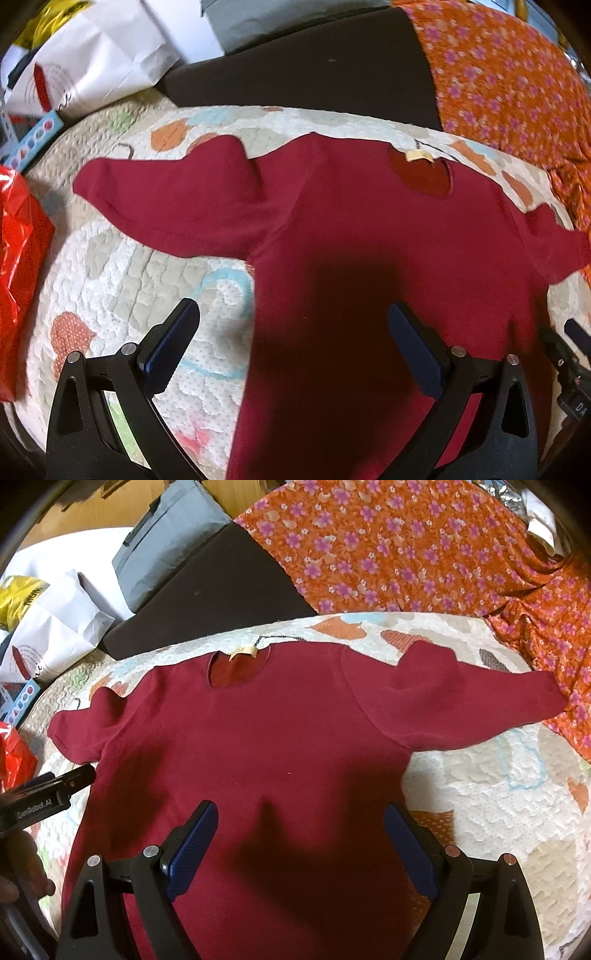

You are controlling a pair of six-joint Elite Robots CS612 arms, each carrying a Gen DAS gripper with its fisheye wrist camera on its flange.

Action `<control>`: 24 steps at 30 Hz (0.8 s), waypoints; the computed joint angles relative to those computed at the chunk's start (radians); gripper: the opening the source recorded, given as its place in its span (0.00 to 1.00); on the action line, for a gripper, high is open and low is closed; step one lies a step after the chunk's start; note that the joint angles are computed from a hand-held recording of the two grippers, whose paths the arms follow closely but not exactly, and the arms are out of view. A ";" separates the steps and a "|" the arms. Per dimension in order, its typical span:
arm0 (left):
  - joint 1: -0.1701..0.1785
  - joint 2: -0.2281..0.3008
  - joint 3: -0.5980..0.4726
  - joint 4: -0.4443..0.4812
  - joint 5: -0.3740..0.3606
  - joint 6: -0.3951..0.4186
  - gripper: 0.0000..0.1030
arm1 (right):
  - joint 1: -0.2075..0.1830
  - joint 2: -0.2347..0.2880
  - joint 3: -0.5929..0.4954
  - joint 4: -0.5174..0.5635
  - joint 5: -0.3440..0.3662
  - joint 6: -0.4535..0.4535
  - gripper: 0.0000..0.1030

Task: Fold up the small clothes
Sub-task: 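Grasp the sleeve nearest the left tool with the left tool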

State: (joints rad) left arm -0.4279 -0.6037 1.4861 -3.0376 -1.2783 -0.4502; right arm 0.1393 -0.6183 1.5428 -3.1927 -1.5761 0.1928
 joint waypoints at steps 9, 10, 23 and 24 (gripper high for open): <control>0.068 -0.009 -0.021 0.044 0.003 -0.125 0.99 | 0.027 0.028 -0.062 0.034 0.010 -0.015 0.88; 0.078 -0.009 -0.026 0.049 0.010 -0.140 0.99 | 0.029 0.032 -0.072 0.041 0.014 -0.019 0.88; 0.247 0.072 -0.166 0.108 -0.138 -0.398 0.86 | 0.045 0.072 -0.146 0.102 0.056 -0.046 0.88; 0.260 0.082 -0.176 0.094 -0.160 -0.429 0.80 | 0.045 0.073 -0.148 0.106 0.059 -0.045 0.88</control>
State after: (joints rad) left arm -0.1682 -0.5214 1.3104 -2.9435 -1.4379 -0.8789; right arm 0.1842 -0.5451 1.3945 -3.0863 -1.5167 0.1478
